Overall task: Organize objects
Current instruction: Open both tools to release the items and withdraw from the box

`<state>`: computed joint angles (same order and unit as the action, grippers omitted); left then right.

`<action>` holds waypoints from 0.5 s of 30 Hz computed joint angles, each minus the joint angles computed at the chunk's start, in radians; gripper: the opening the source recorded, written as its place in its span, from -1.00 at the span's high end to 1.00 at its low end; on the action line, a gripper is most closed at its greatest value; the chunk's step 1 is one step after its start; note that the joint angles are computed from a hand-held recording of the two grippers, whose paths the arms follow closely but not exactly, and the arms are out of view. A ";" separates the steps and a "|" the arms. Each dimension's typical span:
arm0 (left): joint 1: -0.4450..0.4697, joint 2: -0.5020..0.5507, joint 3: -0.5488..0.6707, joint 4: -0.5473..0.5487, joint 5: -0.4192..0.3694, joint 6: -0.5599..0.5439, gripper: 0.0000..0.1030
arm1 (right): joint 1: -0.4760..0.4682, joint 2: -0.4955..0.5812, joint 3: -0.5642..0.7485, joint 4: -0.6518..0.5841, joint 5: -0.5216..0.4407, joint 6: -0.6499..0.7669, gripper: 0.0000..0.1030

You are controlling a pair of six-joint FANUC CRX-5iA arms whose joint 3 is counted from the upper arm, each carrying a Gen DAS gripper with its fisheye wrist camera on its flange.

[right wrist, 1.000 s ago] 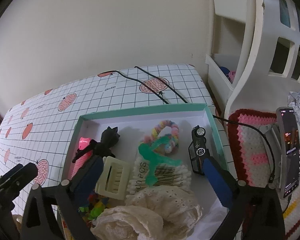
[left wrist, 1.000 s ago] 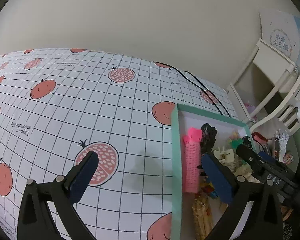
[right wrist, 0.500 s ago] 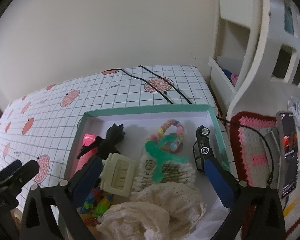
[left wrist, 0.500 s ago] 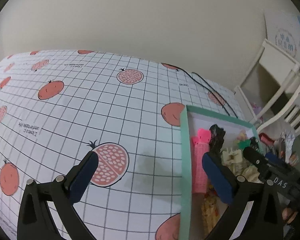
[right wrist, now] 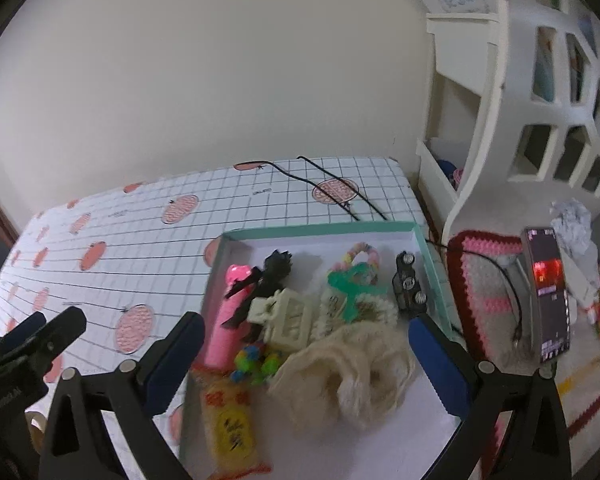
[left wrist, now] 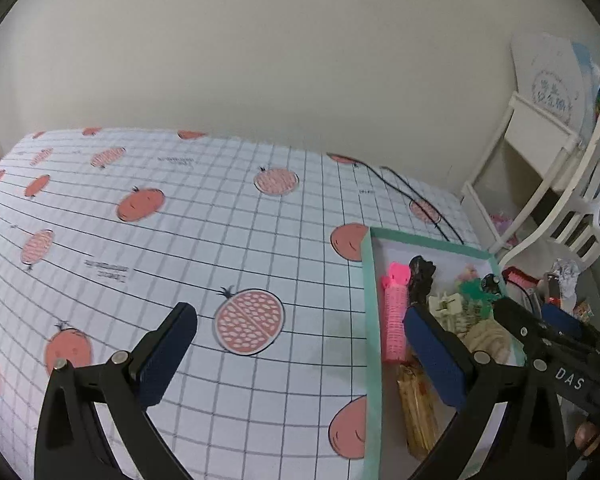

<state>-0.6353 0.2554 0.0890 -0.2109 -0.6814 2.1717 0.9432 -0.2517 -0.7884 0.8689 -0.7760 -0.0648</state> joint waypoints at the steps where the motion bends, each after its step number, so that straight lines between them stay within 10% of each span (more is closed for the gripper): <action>1: -0.002 -0.014 -0.005 -0.011 -0.004 0.010 -1.00 | 0.019 -0.013 -0.007 0.003 -0.015 -0.024 -1.00; 15: -0.017 -0.168 -0.158 -0.053 -0.037 0.111 -1.00 | 0.300 -0.115 -0.066 -0.012 -0.209 -0.153 -1.00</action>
<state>-0.6520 0.0877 -0.0695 -0.2639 -0.7180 2.2824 1.2434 -0.3665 -0.8544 0.8569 -0.9847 -0.2174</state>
